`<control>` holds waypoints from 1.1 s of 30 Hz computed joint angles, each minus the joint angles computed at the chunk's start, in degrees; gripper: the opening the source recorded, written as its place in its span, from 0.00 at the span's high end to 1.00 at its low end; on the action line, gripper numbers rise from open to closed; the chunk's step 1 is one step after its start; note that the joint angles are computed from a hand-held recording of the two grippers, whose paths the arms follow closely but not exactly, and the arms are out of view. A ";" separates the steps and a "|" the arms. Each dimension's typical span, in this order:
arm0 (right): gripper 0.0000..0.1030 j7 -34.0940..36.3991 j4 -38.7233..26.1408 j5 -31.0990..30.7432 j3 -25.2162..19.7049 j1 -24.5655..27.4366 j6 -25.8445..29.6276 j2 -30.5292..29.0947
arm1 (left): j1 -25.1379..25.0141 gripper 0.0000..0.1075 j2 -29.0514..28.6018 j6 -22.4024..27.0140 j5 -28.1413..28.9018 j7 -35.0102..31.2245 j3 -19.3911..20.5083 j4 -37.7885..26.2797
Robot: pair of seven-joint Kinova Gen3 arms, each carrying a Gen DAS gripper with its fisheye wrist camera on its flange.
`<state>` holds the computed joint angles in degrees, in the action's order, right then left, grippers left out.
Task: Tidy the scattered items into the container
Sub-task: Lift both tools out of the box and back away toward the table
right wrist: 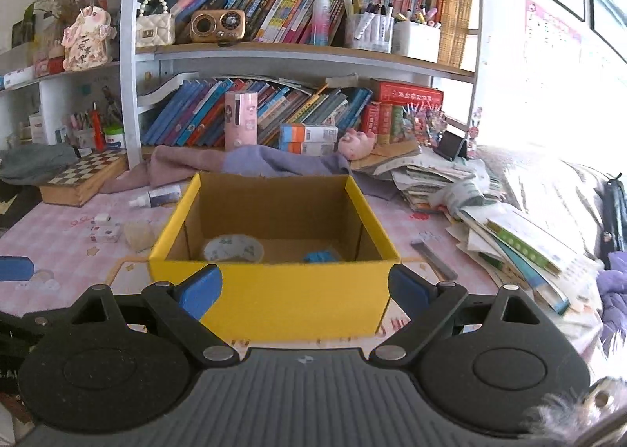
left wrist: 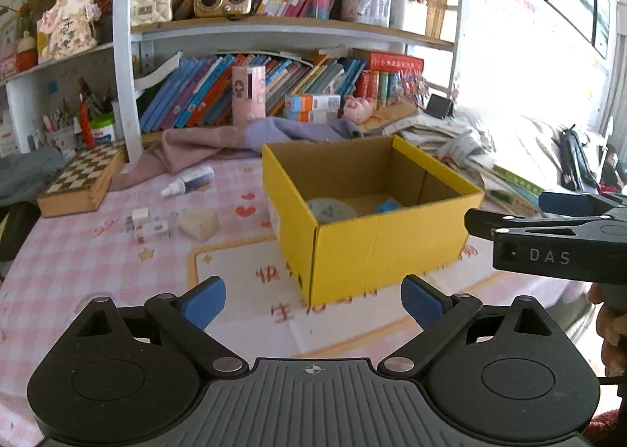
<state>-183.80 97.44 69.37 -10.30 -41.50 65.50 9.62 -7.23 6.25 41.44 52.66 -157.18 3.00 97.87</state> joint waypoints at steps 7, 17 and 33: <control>0.10 -3.30 -2.31 -3.36 -1.76 -5.71 9.36 2.09 | -3.54 0.09 -0.89 7.57 1.86 -6.30 -2.42 1.44; 0.09 -5.12 -5.99 -9.85 -1.69 -10.46 14.74 4.27 | -7.06 0.09 -1.22 14.28 1.93 -9.54 -5.03 2.10; 0.07 11.89 -15.09 -19.56 1.40 -10.00 2.47 9.40 | -11.67 0.09 -1.62 11.54 -3.99 -0.14 -7.82 1.43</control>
<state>-171.92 82.35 49.81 -8.90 -51.49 67.96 19.01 -18.90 4.62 52.98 48.68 -157.33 -4.82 99.30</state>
